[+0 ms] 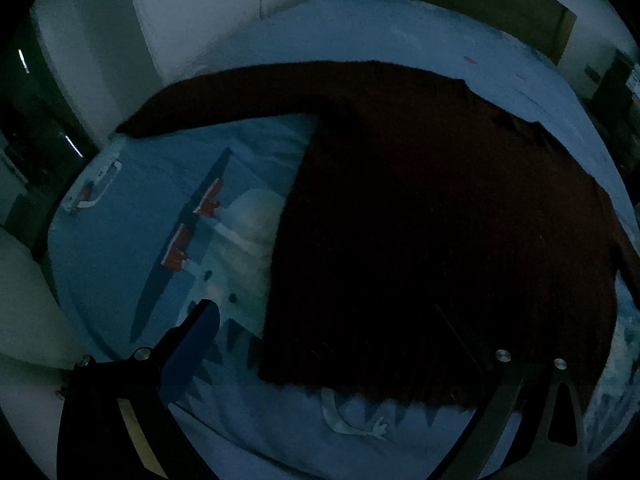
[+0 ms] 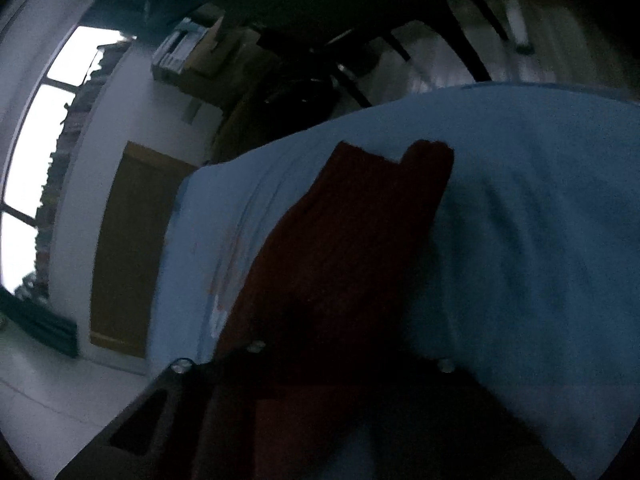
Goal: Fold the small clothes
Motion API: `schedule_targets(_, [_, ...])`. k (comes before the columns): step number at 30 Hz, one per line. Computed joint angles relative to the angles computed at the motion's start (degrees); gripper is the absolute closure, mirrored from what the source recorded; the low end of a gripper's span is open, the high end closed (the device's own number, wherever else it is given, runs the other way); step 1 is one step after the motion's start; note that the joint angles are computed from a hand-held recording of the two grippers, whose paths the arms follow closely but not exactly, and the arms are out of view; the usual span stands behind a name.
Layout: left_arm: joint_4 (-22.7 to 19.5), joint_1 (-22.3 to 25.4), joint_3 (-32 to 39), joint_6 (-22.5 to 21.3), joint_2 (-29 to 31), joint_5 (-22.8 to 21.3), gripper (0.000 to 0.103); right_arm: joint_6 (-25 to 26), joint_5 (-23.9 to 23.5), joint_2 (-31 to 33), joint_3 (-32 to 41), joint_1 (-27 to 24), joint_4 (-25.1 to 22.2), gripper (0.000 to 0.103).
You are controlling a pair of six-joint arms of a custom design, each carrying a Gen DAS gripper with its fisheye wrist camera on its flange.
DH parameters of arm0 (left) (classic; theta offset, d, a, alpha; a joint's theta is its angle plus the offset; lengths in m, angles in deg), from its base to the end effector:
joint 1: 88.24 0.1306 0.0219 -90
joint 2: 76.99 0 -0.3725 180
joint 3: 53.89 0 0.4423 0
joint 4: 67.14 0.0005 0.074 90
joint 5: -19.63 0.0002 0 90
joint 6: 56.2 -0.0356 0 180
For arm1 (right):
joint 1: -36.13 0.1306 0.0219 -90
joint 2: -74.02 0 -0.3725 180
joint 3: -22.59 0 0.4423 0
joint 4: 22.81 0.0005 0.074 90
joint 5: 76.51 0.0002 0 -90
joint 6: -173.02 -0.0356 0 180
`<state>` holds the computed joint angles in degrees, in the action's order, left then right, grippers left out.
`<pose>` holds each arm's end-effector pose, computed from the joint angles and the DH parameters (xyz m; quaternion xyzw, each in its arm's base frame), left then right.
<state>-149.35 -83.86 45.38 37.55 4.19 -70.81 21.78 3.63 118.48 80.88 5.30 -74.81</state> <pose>0.4316 0.0328 0.5373 -0.0699 0.9721 0.0050 0.2239 0.2357 -0.1342 0.4297 0.6189 0.6491 0.1888 0.3999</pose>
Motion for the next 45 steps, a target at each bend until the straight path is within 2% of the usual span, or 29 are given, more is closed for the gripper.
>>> schedule_targets(6, [-0.71,0.49,0.42,0.16,0.62,1.85,0.001,1.05,-0.04,3.84,4.11,4.47,2.32,0.095])
schedule_targets(11, [-0.99,2.34,0.79,0.48,1.17,5.50,0.001,-0.34,-0.66,8.02,8.37,9.95,6.27,0.096])
schedule_targets(13, [-1.75,3.89,1.18,0.17,1.72,8.33,0.001,-1.64,-0.60,10.26,10.15,12.81,8.38,0.096])
schedule_targets(17, [-3.13,7.66,2.00,-1.04,2.73,14.05,0.001,-5.53,0.47,15.78,14.59,20.93,13.09,0.096])
schedule_targets(22, [-2.66,12.33,2.88,-2.34,3.18,16.61,0.001,-9.12,2.44,25.04,22.05,31.81,16.85,0.096])
schedule_targets(26, [-2.03,16.01,3.53,-3.02,3.40,16.73,0.001,-9.78,2.59,33.13,29.50,38.15,18.19,0.096])
schedule_targets(32, [-1.50,21.44,4.18,-3.30,4.34,17.59,0.001,-7.98,2.25,47.05,44.59,47.18,16.69,0.096])
schedule_targets(37, [-1.78,25.35,4.45,-4.15,5.37,19.13,0.001,-6.28,1.91,57.16,56.07,51.80,12.95,0.096])
schedule_targets(43, [-1.36,29.19,4.14,-4.11,6.76,20.82,0.001,-2.29,1.17,66.18,66.01,55.56,5.10,0.095])
schedule_targets(45, [-0.76,29.78,4.05,-4.38,7.05,21.03,0.001,-0.11,1.67,69.06,69.38,57.07,0.91,0.095])
